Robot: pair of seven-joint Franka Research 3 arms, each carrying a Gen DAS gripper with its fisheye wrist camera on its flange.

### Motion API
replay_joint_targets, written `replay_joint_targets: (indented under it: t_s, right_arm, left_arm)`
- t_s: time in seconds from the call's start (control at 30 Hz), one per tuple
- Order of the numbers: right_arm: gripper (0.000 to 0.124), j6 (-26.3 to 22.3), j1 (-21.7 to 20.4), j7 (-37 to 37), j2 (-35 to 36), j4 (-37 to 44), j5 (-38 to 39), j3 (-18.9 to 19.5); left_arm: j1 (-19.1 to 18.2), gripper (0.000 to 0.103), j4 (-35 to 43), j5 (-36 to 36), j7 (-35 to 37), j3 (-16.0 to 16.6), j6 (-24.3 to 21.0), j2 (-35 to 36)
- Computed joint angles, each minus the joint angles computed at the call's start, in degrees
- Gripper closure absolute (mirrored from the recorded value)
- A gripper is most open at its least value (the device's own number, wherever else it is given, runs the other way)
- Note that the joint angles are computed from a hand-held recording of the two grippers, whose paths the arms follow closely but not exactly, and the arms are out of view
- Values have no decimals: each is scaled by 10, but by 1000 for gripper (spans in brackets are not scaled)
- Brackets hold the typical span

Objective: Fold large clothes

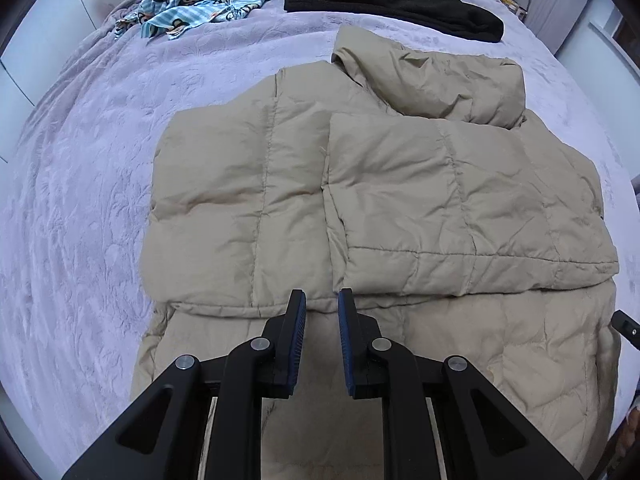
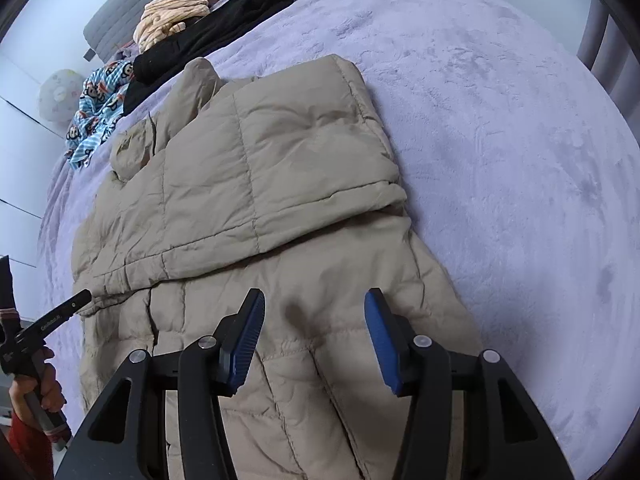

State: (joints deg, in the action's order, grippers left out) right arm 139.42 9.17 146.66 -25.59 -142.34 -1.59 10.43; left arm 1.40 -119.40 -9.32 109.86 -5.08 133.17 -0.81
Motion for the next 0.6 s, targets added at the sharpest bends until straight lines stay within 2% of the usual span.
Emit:
replay_joint_targets:
  t_s: [0.1,0.13,0.2,0.23,0.47,0.6]
  right_arm:
    - [62,-7,12,-6,-8,0,16,-1]
    - [62,-9,16,-8,-10,0,21,-2]
    - [62,-15,25,-15,-16,0,36,-4]
    - [62,-17,29,-19,-19,0,43,-4]
    - [60,-39,47,-37,-46,-5,83,-5]
    - [58,-53,51,-43,-67,-11,99,-4]
  left_arm:
    - [0,84,-22,2,-4,2,-9,-27]
    - [-1,53,-28,2,-5,3,-14,-36]
    - [-2,1,-52,1,-18,7,-11,-63]
    - [-5,1,-73,-11,-13,11,7,-86]
    - [-14,1,-105,37,-47,23,-26,-150]
    - [-14,1,-107,34,-65,38,-68,-166]
